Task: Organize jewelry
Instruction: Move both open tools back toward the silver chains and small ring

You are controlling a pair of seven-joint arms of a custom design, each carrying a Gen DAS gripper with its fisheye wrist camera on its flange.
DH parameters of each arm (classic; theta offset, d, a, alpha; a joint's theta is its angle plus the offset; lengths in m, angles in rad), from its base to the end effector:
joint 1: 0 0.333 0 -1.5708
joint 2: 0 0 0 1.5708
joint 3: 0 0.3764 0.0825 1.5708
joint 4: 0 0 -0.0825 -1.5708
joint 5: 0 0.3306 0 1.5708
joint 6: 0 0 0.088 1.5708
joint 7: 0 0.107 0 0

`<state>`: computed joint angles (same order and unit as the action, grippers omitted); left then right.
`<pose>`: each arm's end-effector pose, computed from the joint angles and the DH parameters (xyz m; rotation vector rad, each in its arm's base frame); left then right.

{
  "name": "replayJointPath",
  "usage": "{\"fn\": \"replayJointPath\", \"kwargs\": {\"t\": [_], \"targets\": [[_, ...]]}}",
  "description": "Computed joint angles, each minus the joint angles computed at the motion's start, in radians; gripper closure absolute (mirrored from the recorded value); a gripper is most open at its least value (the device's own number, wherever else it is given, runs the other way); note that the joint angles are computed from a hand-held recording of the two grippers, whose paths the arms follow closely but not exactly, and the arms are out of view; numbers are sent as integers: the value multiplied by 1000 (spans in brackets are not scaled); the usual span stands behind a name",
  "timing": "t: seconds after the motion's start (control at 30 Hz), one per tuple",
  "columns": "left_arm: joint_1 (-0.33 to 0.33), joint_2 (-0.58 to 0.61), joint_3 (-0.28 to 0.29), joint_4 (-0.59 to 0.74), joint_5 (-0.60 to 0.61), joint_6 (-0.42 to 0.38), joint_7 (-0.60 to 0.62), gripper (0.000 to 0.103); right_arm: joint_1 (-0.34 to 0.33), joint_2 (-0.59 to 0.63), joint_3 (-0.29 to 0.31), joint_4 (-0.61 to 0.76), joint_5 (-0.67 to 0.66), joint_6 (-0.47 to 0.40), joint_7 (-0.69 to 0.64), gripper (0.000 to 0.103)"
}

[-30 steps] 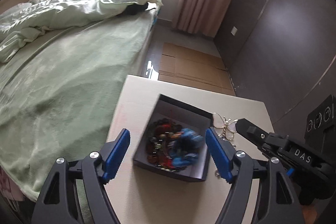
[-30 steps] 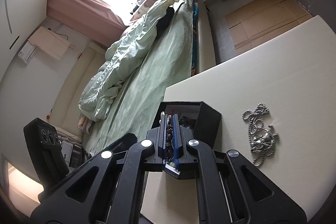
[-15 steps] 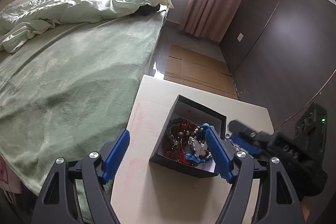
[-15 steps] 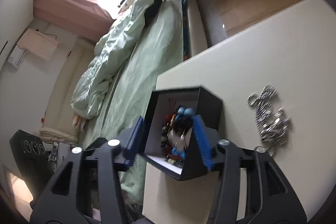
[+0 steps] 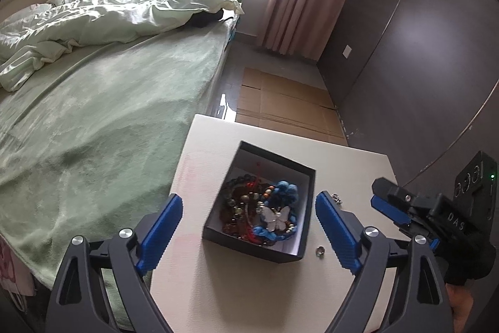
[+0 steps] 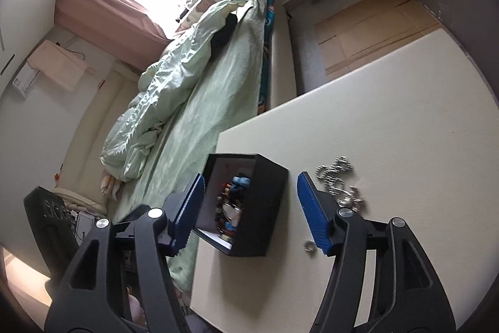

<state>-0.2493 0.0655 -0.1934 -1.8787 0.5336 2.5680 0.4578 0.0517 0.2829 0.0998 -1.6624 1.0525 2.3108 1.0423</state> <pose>0.5202 -0.2512 0.6227 -2.1122 1.5321 -0.8273 0.6373 0.1054 0.5693 -1.5962 1.4998 0.2921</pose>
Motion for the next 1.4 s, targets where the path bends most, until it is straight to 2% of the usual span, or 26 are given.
{"fn": "replayJointPath", "kwargs": {"t": [0.17, 0.2, 0.23, 0.27, 0.43, 0.63, 0.8, 0.97, 1.17, 1.33, 1.4], "targets": [[-18, 17, -7, 21, 12, -6, -7, 17, -18, 0, -12, 2, -37, -53, -9, 39], [-22, 21, -8, 24, 11, -6, -6, 17, -21, -3, -15, 0, -44, -56, -15, 36], [-26, 23, -9, 25, 11, -5, -5, 17, -23, -5, -16, -3, -48, -57, -19, 29], [-31, 27, -10, 29, 11, -4, -5, 17, -27, -8, -19, -6, -49, -57, -29, 27], [-52, 35, -12, 26, 12, 27, -13, 17, -41, -16, -31, -19, -58, -63, -52, 27], [-85, 46, -11, 11, 48, 58, -86, 29, -42, -19, -39, -32, -113, -58, -73, 27], [-113, 61, -10, 2, 97, 78, -145, 46, -43, -31, -45, -61, -148, -37, -107, 28], [-141, 84, -2, -8, 151, 118, -219, 58, -54, -31, -56, -77, -161, -28, -99, 32], [-178, 127, 11, 19, 200, 105, -258, 65, -76, -27, -61, -77, -160, -33, -96, 32], [-205, 172, 27, 40, 253, 98, -277, 65, -84, -29, -61, -77, -156, -37, -100, 32], [-209, 190, 30, 48, 255, 101, -250, 67, -84, -30, -61, -80, -160, -38, -104, 38]]}}
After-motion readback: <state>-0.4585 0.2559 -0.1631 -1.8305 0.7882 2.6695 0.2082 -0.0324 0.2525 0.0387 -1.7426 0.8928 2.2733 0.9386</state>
